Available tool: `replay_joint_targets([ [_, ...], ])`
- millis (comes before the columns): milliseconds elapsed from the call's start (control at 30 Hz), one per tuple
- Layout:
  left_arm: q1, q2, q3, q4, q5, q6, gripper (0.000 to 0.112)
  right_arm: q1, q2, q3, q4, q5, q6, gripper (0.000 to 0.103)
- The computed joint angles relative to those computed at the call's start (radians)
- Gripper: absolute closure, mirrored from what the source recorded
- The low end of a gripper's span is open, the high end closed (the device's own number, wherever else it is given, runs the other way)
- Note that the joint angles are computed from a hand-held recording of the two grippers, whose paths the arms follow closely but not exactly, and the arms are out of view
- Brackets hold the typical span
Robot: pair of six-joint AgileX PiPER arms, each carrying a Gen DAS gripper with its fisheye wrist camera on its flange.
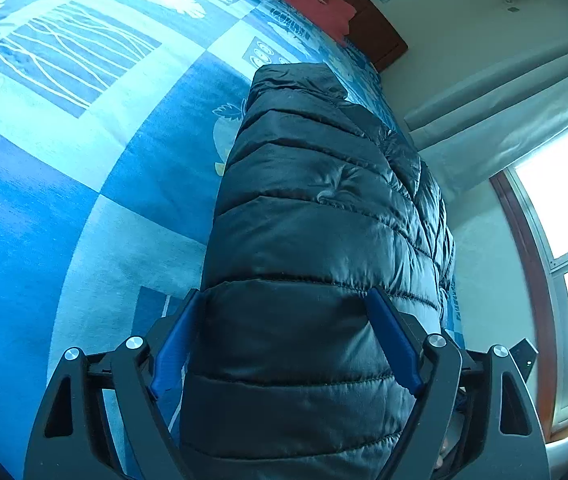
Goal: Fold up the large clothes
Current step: 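Close both tools on the folded jacket and lift it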
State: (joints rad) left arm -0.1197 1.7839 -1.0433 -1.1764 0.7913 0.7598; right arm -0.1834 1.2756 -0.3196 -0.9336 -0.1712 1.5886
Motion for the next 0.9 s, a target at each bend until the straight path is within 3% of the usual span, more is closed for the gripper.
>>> replay_joint_targets([
  [267, 0.023, 0.065, -0.025, -0.033, 0.06, -0.01, 0.024, -0.133, 0.125, 0.021, -0.002, -0.211, -0.057, 0.014],
  [367, 0.01, 0.071, -0.03, -0.035, 0.051, -0.013, 0.023, -0.228, 0.216, 0.033, -0.048, -0.378, -0.073, 0.014],
  [467, 0.008, 0.096, -0.048, -0.045, 0.064, -0.005, 0.021, -0.267, 0.262, 0.037, -0.062, -0.461, -0.112, 0.014],
  [667, 0.021, 0.137, -0.073, -0.06, 0.109, 0.009, 0.02, -0.286, 0.29, 0.031, -0.09, -0.511, -0.134, 0.013],
  [867, 0.038, 0.2, -0.116, -0.066, 0.171, 0.027, 0.019, -0.268, 0.31, -0.004, -0.105, -0.496, -0.113, 0.013],
  [900, 0.041, 0.206, -0.118, -0.064, 0.174, 0.035, 0.02, -0.262, 0.314, -0.009, -0.098, -0.492, -0.118, 0.017],
])
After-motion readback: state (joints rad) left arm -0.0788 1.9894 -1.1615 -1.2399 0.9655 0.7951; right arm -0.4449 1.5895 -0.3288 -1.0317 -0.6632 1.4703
